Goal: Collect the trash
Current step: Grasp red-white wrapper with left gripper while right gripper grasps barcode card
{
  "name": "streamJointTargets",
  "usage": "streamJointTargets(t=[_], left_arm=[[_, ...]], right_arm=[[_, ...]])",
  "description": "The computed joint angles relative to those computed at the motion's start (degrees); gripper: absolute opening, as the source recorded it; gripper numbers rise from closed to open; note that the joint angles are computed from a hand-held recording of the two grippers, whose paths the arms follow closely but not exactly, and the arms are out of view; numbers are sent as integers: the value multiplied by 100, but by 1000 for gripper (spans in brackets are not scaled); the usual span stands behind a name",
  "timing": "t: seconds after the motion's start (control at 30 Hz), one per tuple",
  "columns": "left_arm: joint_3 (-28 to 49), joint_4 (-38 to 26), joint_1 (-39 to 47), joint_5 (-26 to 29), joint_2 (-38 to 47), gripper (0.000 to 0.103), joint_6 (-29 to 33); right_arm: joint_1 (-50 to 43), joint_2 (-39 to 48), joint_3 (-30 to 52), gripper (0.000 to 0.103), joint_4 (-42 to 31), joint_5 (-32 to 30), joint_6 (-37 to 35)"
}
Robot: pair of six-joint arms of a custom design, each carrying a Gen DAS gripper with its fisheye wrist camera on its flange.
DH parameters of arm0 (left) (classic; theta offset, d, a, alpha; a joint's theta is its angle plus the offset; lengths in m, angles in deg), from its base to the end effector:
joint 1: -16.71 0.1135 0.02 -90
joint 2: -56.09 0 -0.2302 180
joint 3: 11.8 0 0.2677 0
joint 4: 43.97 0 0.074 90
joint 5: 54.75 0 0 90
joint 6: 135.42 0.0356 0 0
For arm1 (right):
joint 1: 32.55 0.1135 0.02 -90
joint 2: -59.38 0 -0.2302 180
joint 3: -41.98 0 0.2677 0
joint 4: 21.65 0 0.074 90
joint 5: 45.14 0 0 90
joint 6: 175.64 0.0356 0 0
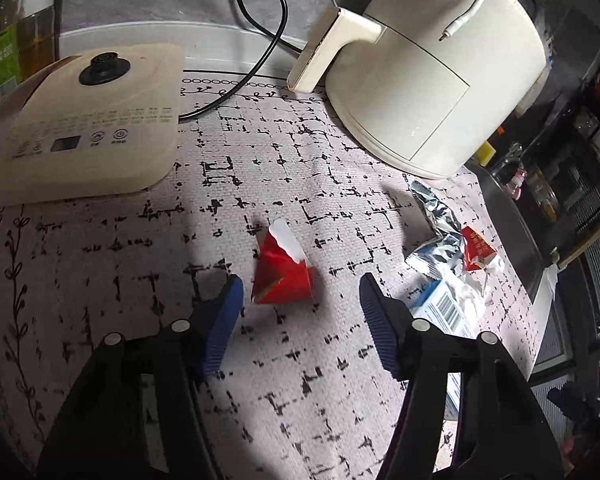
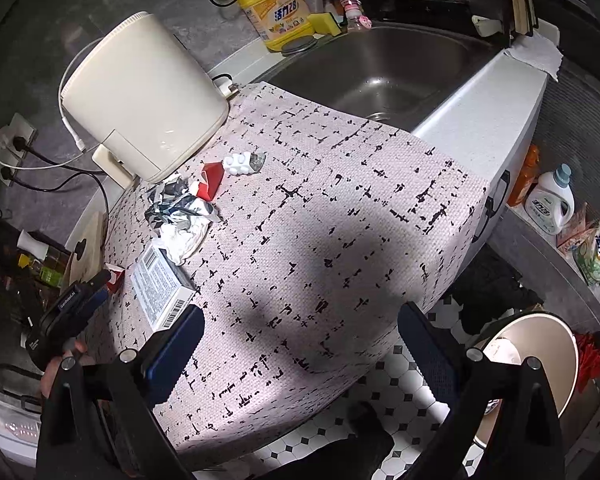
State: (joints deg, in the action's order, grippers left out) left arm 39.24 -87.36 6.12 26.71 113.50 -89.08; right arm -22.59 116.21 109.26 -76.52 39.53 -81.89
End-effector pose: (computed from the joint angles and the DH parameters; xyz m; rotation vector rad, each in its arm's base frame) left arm 0.2296 -0.0376 0.1944 -0.7586 2.3206 -0.2455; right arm 0.2314 0.0440 0.2781 -0.1734 2.3468 0.2267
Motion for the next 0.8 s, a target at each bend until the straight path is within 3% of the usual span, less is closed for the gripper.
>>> streamJointTargets(t=[0.17, 0.53, 0.8], left_arm=[[-112, 205, 304, 353, 25, 24, 191], [-486, -629, 348, 150, -1450, 23, 263], [-832, -1794, 182, -167, -2784, 23, -119]], right_arm=[[378, 191, 28, 95, 111, 324, 179], [1675, 1189, 494, 95, 427, 900, 178], [2684, 2741, 1307, 95, 560, 1436, -644]])
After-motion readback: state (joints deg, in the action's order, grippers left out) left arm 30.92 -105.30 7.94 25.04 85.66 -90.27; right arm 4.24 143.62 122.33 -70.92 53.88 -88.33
